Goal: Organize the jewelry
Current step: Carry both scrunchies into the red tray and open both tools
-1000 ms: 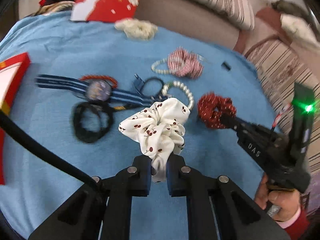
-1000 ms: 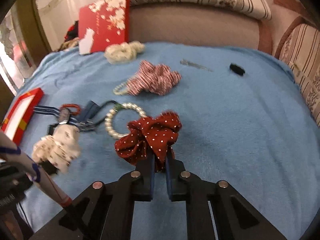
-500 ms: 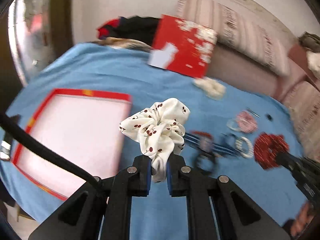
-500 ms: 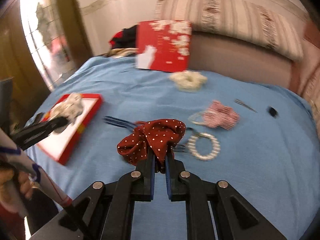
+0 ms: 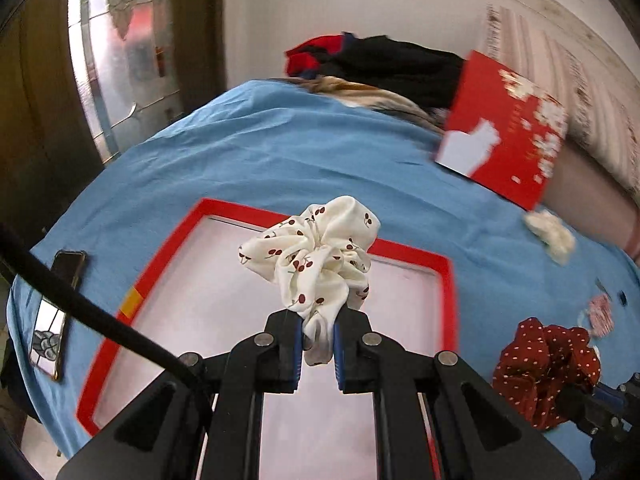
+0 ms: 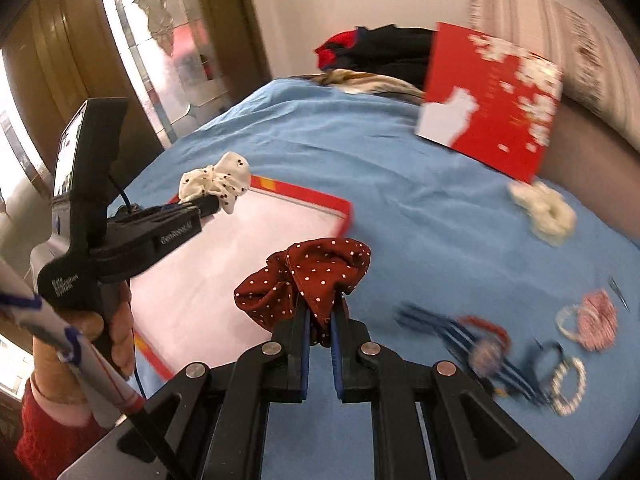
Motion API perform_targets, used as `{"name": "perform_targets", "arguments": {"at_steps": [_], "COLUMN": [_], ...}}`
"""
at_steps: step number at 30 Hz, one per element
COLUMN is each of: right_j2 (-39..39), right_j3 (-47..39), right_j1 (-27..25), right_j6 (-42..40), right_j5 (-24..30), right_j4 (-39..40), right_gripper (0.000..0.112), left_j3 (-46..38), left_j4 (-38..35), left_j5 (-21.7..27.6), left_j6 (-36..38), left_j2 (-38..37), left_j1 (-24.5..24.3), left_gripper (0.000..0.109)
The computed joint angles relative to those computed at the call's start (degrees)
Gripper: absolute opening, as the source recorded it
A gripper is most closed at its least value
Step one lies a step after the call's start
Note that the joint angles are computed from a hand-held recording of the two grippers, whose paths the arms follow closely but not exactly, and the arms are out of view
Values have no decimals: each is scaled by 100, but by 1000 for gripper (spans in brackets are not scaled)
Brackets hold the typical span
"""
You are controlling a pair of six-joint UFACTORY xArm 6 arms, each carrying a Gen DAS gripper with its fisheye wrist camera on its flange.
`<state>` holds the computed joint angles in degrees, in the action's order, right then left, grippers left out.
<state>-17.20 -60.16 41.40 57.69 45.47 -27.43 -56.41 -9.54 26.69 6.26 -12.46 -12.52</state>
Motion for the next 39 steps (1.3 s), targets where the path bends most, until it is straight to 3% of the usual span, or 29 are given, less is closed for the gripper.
{"name": "perform_targets", "arguments": {"at_steps": [7, 13, 16, 19, 23, 32, 36, 39], "right_j2": [1543, 2119, 2181, 2200, 2049, 881, 47, -697], "right_j3": [-1199, -1495, -1489, -1497, -1422, -627, -31, 439], "right_j1": [-286, -481, -531, -531, -470, -220, -87, 110], "right_j6": [-497, -592, -601, -542, -400, 186, 585, 920], "right_j5": [-208, -330, -386, -409, -375, -53, 334, 891], "right_j4": [162, 395, 454, 415, 227, -366, -552, -736], "right_gripper": [10, 10, 11, 16, 43, 50, 52, 52], "left_j3": [-687, -950, -947, -897, -785, -9, 605, 957], "left_j4": [-1008, -1197, -1304, -1267, -1346, -767, -13, 652], "left_j5": [56, 182, 76, 4, -94, -538, -744, -757], "left_j6": [422, 335, 376, 279, 355, 315, -196, -756], "left_j2": [929, 1326, 1349, 1307, 1138, 67, -687, -1188], "left_j1": [452, 580, 615, 594, 541, 241, -26, -358], "left_gripper": [12, 13, 18, 34, 41, 54, 65, 66]}}
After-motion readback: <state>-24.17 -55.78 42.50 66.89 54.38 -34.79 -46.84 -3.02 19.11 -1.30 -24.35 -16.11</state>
